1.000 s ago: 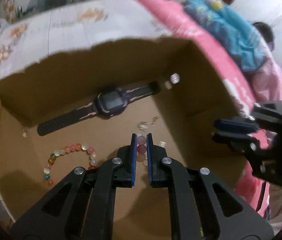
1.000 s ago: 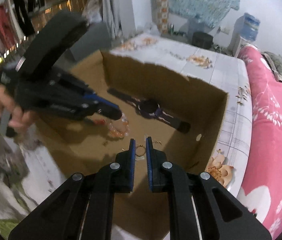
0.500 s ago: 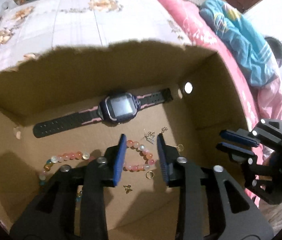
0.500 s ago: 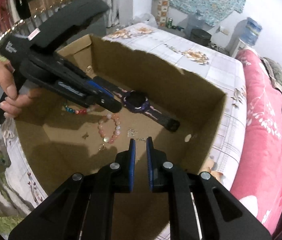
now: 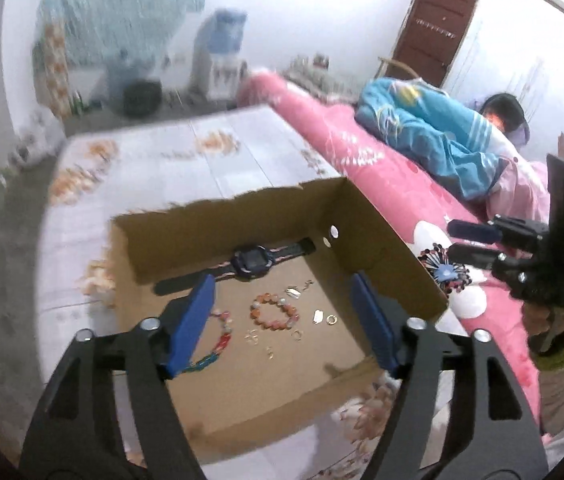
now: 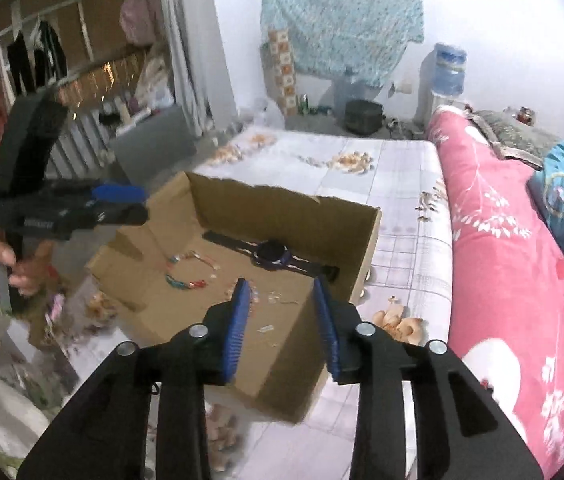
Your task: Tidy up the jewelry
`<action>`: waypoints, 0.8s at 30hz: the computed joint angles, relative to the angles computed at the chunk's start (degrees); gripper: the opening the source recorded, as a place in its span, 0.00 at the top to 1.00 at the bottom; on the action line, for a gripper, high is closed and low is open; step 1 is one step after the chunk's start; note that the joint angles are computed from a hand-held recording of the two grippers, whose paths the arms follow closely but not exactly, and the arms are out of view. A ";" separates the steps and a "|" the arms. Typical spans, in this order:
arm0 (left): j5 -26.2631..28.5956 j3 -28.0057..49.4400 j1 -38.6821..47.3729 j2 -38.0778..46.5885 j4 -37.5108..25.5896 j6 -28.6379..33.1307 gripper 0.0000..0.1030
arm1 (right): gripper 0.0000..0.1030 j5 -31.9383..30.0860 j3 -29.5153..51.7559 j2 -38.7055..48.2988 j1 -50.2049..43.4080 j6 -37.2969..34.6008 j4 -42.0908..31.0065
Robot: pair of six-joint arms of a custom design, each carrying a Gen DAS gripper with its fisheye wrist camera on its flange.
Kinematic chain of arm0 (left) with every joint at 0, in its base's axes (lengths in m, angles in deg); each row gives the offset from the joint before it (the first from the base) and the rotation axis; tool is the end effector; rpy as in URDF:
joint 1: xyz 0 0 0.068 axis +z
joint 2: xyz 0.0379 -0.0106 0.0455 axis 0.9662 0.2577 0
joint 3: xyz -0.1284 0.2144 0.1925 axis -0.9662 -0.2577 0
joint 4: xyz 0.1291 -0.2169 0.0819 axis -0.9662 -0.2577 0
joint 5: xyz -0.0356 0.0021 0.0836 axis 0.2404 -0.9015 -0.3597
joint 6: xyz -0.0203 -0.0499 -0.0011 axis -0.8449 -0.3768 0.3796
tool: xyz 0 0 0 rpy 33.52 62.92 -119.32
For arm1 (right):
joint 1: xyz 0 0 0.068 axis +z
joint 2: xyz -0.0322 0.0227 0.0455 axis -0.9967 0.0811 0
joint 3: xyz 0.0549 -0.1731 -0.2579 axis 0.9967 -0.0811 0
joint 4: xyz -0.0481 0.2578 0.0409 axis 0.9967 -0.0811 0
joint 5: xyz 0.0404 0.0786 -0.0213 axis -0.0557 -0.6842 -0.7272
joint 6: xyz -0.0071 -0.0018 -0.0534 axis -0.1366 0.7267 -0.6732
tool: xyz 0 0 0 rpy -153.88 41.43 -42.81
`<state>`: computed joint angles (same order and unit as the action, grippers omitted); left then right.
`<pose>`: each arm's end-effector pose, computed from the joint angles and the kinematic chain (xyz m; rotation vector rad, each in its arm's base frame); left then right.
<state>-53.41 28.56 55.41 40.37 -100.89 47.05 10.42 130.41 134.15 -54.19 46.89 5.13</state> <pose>0.2748 -0.1063 0.3711 0.4246 2.3202 -0.4628 0.2468 0.1499 0.3648 -0.4370 2.2923 0.3810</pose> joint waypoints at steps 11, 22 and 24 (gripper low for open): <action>-17.02 -19.59 -9.32 -24.03 3.80 -8.54 0.08 | 0.28 19.43 -14.08 -9.74 20.35 23.57 3.54; -32.55 -22.61 -14.55 -19.04 -0.90 -23.22 0.08 | 0.12 32.02 -9.96 3.10 26.58 40.14 -4.12; -35.30 -22.44 -14.75 -18.05 -0.74 -24.68 0.08 | 0.10 34.56 -8.09 5.04 26.48 42.35 -6.50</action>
